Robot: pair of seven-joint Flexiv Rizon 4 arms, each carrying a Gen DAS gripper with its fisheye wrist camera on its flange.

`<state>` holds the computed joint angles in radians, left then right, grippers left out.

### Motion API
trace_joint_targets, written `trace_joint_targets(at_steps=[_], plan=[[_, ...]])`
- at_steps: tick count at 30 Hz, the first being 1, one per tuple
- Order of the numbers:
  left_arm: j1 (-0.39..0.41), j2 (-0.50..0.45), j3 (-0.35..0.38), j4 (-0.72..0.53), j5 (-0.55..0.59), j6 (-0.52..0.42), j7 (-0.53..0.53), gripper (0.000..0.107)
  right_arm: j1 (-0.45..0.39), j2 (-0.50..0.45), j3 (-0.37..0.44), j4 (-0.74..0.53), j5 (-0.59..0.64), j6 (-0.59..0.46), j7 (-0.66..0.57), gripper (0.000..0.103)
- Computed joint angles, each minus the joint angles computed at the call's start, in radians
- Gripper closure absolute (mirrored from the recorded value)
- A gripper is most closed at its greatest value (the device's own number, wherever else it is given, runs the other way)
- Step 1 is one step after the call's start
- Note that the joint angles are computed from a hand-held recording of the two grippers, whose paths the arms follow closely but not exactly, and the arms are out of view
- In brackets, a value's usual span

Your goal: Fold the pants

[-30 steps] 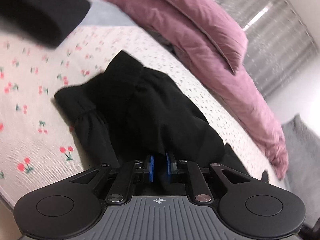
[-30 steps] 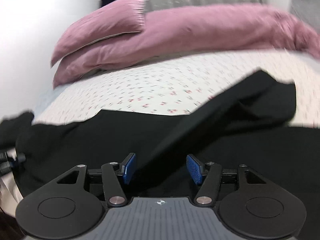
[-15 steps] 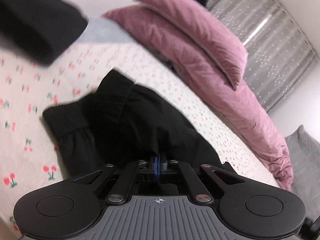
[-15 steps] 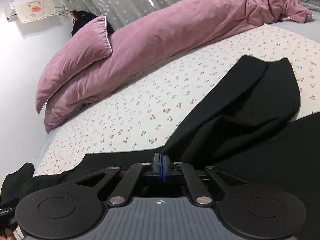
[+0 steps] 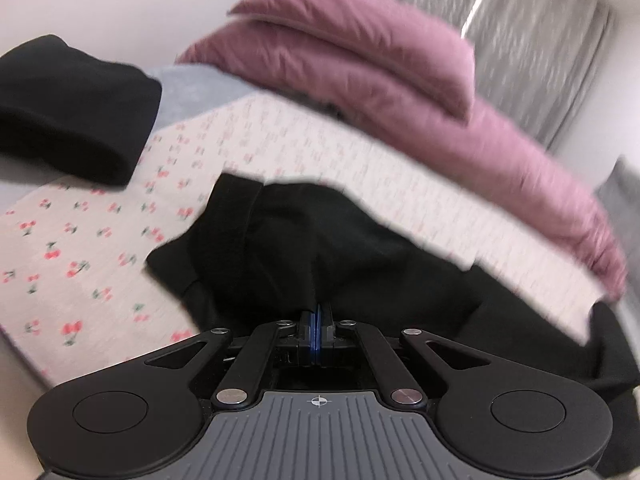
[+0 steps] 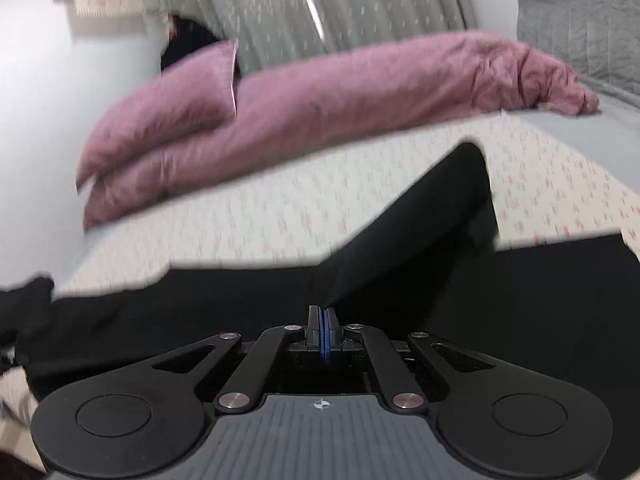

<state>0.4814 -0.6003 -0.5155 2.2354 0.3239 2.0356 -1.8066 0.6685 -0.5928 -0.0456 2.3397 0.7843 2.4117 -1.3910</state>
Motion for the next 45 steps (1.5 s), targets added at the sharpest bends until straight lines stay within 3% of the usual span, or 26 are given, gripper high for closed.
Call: trace_joint_targets(at_steps=[3, 5, 7, 8, 10, 12, 13, 17, 22, 24, 28, 30, 38, 42, 45], plan=[[-0.102, 0.047, 0.101, 0.009, -0.043, -0.058, 0.057, 0.107, -0.011, 0.018, 0.006, 0.023, -0.015, -0.102, 0.020, 0.101], [-0.190, 0.075, 0.182, 0.016, -0.088, -0.086, 0.104, 0.100, -0.017, 0.032, -0.003, 0.038, -0.046, -0.170, 0.046, 0.101], [-0.282, 0.095, 0.265, 0.018, -0.138, -0.119, 0.158, 0.097, 0.016, 0.045, -0.051, 0.043, -0.053, -0.259, 0.063, 0.098], [-0.313, 0.097, 0.292, 0.024, -0.157, -0.109, 0.176, 0.096, 0.020, 0.049, -0.058, 0.050, -0.054, -0.270, 0.085, 0.085], [-0.379, 0.115, 0.347, 0.040, -0.202, -0.094, 0.202, 0.096, 0.008, 0.053, -0.050, 0.068, -0.059, -0.231, 0.134, 0.074], [-0.450, 0.135, 0.401, 0.059, -0.245, -0.069, 0.227, 0.085, -0.029, 0.044, -0.020, 0.091, -0.081, -0.127, 0.184, 0.059], [-0.463, 0.144, 0.408, 0.070, -0.251, -0.051, 0.237, 0.076, -0.040, 0.041, -0.016, 0.100, -0.079, -0.082, 0.202, 0.058], [-0.414, 0.175, 0.334, 0.097, -0.204, -0.009, 0.237, 0.056, -0.049, 0.044, -0.055, 0.086, -0.027, -0.090, 0.229, 0.056], [-0.311, 0.158, 0.164, 0.052, -0.082, -0.031, 0.223, 0.040, -0.019, 0.064, -0.134, 0.054, 0.010, -0.170, 0.231, 0.052], [-0.254, 0.124, 0.067, 0.016, -0.033, -0.064, 0.232, 0.038, 0.014, 0.069, -0.175, 0.040, 0.021, -0.194, 0.216, 0.040], [-0.191, 0.035, -0.113, -0.056, -0.033, -0.175, 0.299, 0.037, 0.039, 0.082, -0.231, 0.032, 0.005, -0.240, 0.199, 0.037], [-0.205, -0.004, -0.157, -0.094, -0.058, -0.218, 0.339, 0.036, 0.020, 0.091, -0.230, 0.037, -0.025, -0.245, 0.211, 0.036], [-0.345, -0.121, -0.219, -0.236, -0.153, -0.317, 0.498, 0.031, -0.071, 0.062, -0.227, 0.019, -0.134, -0.298, 0.310, 0.036], [-0.412, -0.182, -0.229, -0.310, -0.208, -0.355, 0.567, 0.031, -0.229, 0.010, -0.107, 0.012, -0.234, -0.229, 0.407, 0.037], [-0.446, -0.247, -0.249, -0.355, -0.239, -0.349, 0.621, 0.031, -0.378, -0.032, 0.003, 0.018, -0.346, -0.130, 0.484, 0.045]])
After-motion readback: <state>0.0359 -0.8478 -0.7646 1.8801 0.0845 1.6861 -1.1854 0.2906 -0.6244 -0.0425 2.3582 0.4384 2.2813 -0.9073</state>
